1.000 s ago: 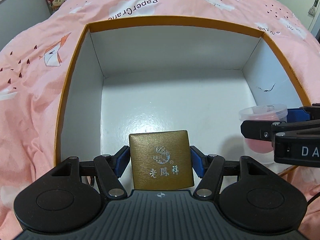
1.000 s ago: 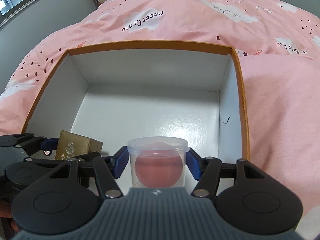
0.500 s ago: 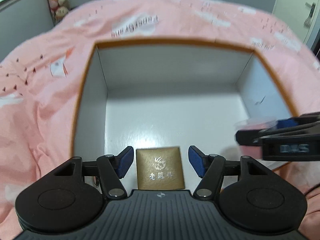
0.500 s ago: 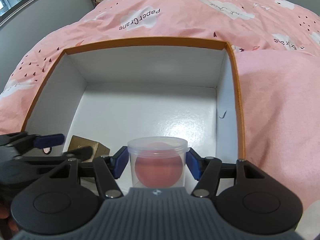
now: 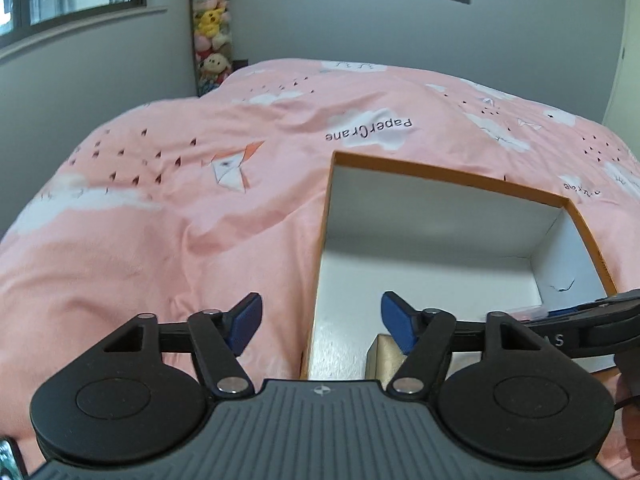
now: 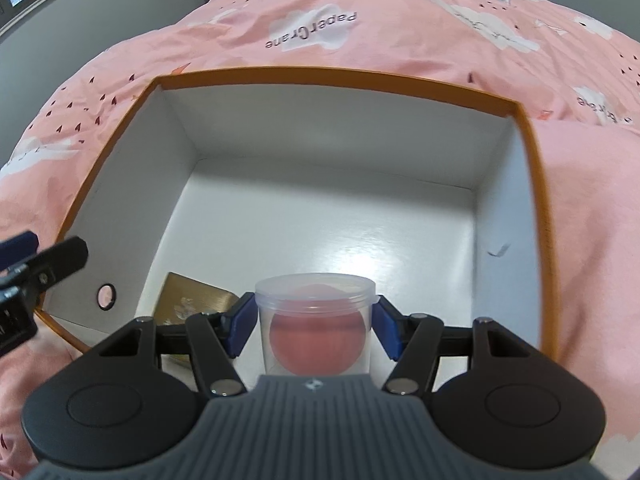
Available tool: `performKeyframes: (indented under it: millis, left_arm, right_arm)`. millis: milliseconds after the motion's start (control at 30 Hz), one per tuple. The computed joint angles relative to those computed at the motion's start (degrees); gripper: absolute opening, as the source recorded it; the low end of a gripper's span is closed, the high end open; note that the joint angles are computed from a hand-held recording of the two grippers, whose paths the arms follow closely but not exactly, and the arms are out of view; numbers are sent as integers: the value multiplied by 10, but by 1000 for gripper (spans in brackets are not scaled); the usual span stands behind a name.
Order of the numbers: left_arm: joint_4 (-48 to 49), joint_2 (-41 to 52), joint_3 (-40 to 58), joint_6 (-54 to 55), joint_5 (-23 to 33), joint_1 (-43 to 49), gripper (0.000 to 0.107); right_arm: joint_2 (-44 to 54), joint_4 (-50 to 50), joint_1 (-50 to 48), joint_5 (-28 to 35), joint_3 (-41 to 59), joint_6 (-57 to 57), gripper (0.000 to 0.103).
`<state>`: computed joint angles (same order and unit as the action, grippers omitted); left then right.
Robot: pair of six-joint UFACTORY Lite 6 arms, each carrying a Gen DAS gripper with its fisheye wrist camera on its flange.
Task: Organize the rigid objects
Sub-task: 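Lower clear jar into orange box beside gold box and open right gripper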
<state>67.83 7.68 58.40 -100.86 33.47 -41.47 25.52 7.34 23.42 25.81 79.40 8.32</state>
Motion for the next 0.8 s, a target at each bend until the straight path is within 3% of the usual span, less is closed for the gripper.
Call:
performKeyframes:
  millis: [33,233,467,633,800]
  left_arm:
    - [-4,-13,-15,-2,-17,6,76]
    - [-24,-46,-61,-5,-149,69,48]
    - [-54,-65,-82,3,-210,104,46]
    - [-69,-63,-80,15,-214,108,46]
    - [-89,-73,-88,30,-225,116,46]
  right_arm:
    - [7,1,6,2,9,2,62]
    - [39,17,33,12,49,1,62]
    - [66,67,46,14,81,-31,62]
    - [72,144,51,18,80,-108,62]
    - [62,85,64,25,75,-81,61]
